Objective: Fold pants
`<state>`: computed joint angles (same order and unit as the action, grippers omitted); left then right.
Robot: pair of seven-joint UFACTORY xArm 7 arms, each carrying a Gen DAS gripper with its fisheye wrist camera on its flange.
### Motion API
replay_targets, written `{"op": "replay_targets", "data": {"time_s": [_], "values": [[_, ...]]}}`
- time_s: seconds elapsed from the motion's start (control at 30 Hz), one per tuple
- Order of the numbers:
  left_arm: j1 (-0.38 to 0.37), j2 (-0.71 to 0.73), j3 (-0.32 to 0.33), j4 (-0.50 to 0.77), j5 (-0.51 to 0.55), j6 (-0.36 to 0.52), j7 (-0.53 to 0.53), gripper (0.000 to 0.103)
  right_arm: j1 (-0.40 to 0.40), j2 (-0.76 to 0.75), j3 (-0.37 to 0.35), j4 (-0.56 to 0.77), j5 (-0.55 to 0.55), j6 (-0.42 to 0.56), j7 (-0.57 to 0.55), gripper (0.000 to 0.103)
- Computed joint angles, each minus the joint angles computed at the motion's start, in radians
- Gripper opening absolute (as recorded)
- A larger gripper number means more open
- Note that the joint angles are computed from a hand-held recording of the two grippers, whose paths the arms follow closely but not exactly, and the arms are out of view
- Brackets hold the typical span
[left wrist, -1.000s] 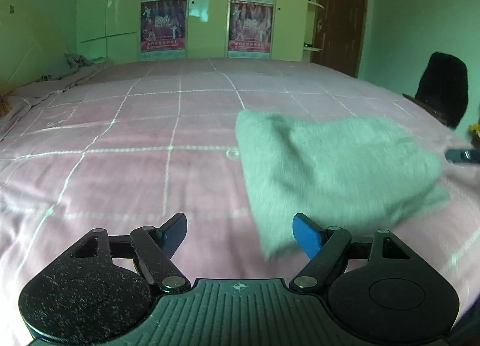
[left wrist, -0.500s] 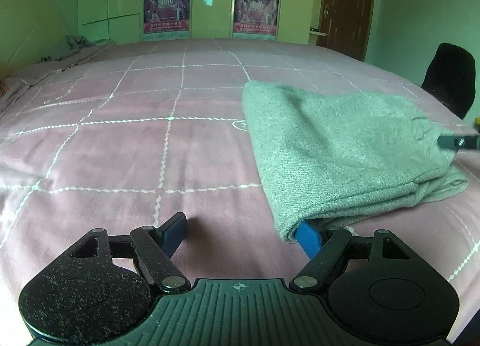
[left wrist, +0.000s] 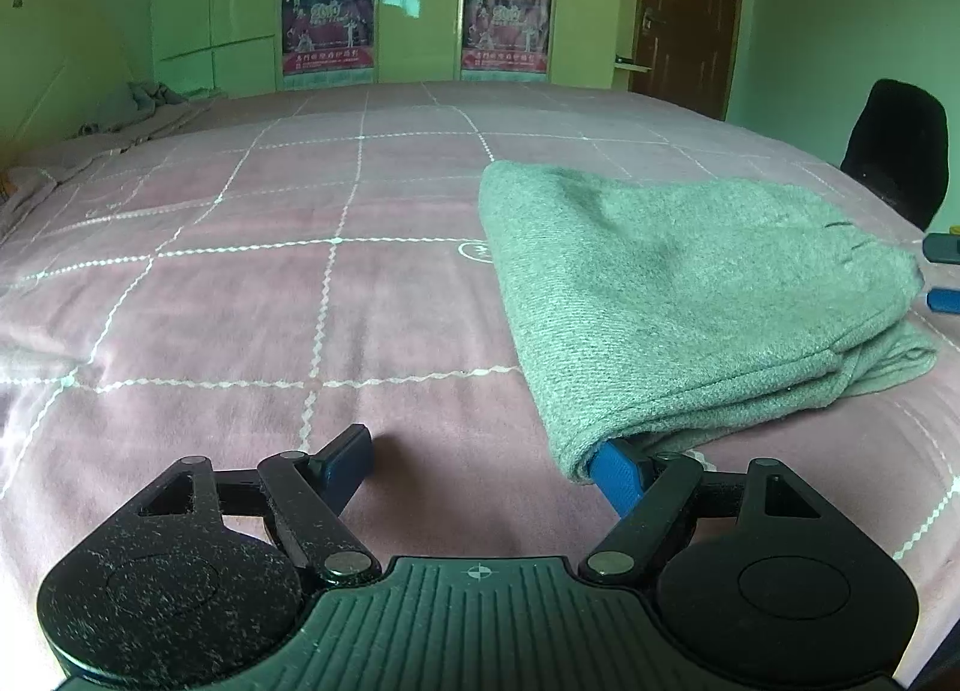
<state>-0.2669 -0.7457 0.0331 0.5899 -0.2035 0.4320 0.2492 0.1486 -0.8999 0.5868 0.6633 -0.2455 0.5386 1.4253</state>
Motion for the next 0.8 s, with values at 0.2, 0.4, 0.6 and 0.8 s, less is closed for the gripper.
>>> {"op": "replay_targets", "data": {"time_s": [0.2,0.4,0.6,0.8], "values": [[-0.010,-0.003,0.012,-0.003,-0.009,0.006,0.004,0.078,0.100,0.104,-0.070,-0.017,0.095,-0.054,-0.005,0.057],[0.004,-0.014,-0.006,-0.018,0.001,-0.033,-0.005,0.079,0.072,0.216,-0.066,0.062,0.057,-0.036,-0.012,0.035],[-0.009,-0.017,0.005,-0.027,0.007,-0.048,-0.011,0.080,0.025,0.086,-0.003,0.000,0.046,-0.118,0.121,0.032],[-0.003,-0.006,0.003,-0.020,0.014,-0.040,-0.018,0.083,0.029,0.085,0.008,-0.017,0.039,-0.096,0.161,0.032]]}}
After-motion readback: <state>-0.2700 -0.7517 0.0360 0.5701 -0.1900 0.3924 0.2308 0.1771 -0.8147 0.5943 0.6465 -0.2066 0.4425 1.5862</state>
